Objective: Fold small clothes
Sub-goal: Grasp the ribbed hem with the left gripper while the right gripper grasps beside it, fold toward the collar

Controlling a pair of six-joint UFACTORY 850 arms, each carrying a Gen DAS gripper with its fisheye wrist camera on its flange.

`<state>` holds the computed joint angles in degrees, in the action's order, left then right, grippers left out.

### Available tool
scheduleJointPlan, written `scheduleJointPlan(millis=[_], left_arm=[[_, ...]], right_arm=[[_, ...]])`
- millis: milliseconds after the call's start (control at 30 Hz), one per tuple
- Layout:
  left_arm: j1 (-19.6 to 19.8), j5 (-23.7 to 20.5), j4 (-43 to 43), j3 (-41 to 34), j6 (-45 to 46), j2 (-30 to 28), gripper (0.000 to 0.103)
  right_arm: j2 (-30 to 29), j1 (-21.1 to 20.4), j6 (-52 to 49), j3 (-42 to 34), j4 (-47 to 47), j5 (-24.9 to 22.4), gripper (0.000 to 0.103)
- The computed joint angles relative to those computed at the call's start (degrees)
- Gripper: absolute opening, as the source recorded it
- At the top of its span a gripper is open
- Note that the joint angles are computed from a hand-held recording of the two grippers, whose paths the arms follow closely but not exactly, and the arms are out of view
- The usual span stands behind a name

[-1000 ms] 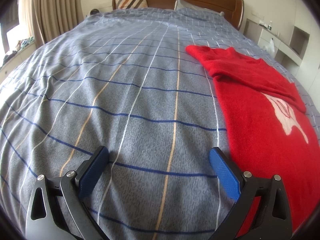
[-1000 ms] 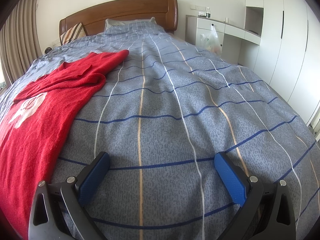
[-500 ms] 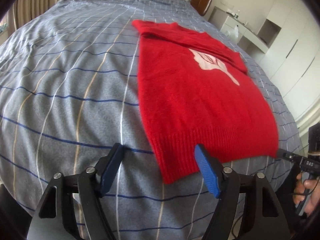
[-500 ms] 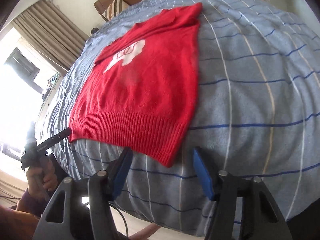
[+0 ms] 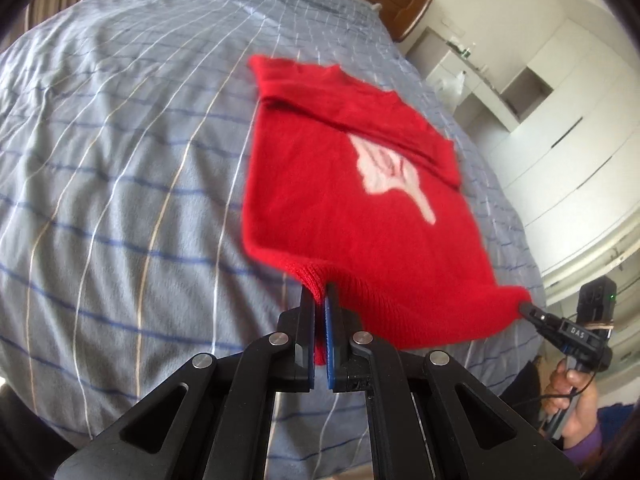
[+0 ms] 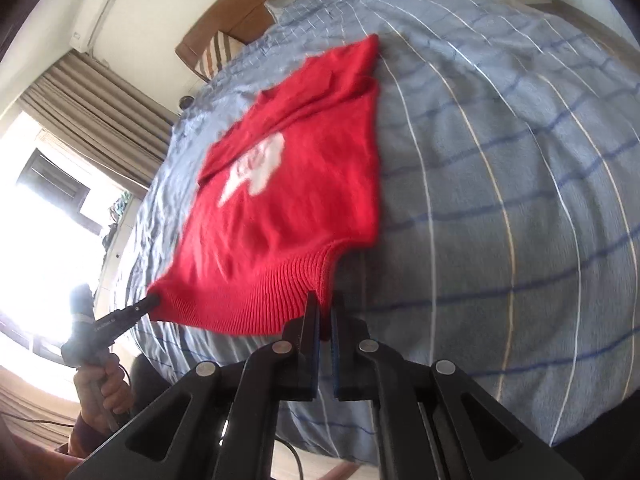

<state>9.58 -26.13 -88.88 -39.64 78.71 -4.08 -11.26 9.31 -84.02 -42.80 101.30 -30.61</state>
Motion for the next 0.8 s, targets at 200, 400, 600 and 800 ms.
scheduleJointPlan(millis=[200,400,600,800], left_arm=[[-0.69,1.77,0.72,-21.89,-4.46,-15.44,0.002],[-3.02,6.23,31.31,-51.20,-39.13,-36.41,0.003],[-3.51,7.46,59.53,-66.33,-70.37,-47.08,0.062],[-2.26,17.09,48.92,-49.56,-54.74,-36.66,0.082]], right_arm=[[-11.28,-0.31,-3.40,-19.47,1.92,1.07,0.004],[-31.28,0.22,17.11,-49.55,-15.78,6.46,0.004],[-45.93,0.87,35.27,-70.00,-27.13,10.37,0.040],[-37.30,1.24,6.58,-56.23,-6.85,14.43,0.044]])
